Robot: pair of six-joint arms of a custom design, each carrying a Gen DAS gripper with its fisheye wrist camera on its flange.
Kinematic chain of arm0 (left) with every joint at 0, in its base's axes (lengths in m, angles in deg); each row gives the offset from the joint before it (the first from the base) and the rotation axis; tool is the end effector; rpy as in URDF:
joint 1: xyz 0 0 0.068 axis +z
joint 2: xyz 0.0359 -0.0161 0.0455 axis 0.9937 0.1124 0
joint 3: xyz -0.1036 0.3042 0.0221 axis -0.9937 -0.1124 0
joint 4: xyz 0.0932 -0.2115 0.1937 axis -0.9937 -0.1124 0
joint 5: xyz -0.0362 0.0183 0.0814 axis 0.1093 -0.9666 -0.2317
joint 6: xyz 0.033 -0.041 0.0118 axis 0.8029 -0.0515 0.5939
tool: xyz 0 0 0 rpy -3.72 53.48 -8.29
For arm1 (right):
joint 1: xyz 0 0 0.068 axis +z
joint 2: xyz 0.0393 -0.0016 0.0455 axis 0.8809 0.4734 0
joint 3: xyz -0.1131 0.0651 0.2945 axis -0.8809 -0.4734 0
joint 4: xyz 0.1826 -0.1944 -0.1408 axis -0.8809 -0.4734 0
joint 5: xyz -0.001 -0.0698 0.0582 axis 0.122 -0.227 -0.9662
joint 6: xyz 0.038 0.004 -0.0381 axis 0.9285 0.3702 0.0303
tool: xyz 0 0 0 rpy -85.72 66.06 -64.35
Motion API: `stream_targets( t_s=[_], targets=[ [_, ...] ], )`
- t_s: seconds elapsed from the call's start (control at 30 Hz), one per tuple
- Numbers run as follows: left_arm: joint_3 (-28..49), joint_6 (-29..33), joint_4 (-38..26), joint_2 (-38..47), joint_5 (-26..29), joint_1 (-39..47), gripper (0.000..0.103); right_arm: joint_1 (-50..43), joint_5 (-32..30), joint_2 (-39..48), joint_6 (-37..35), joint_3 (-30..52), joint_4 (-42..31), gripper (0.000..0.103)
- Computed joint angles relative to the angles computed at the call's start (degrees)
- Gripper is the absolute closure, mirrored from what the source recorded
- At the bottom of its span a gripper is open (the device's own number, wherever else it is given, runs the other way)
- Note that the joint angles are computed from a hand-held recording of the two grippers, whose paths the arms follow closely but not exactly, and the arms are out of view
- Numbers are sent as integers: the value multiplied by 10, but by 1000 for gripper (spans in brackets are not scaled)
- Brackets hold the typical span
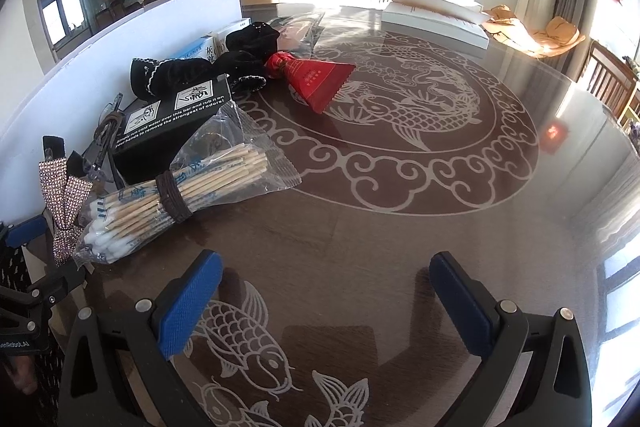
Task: Organize objects
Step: 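Move the left tool onto the rhinestone claw clip and close it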
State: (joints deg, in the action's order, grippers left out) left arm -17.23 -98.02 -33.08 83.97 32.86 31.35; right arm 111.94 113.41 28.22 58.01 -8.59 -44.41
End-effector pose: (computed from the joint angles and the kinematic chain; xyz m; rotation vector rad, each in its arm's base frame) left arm 0.1404 -0.1616 0.0830 0.4119 2.4631 -0.1338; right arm 0.1582 0.1618 0.0624 0.1137 2.4821 -0.0367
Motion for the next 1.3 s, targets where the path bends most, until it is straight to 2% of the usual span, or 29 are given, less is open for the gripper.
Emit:
stream_targets(
  t_s=[1.0,1.13,1.3],
  targets=[
    [-2,16,17,7,7,-11,0,22,25,-8,-13,-23,54,0],
    [-1,32,-24,-22,46,3,0,19,19,-8,-18,-24,58,0],
    [-45,37,-25,-101,142,51,0,26,29,-14,-16,-35,75,0]
  ],
)
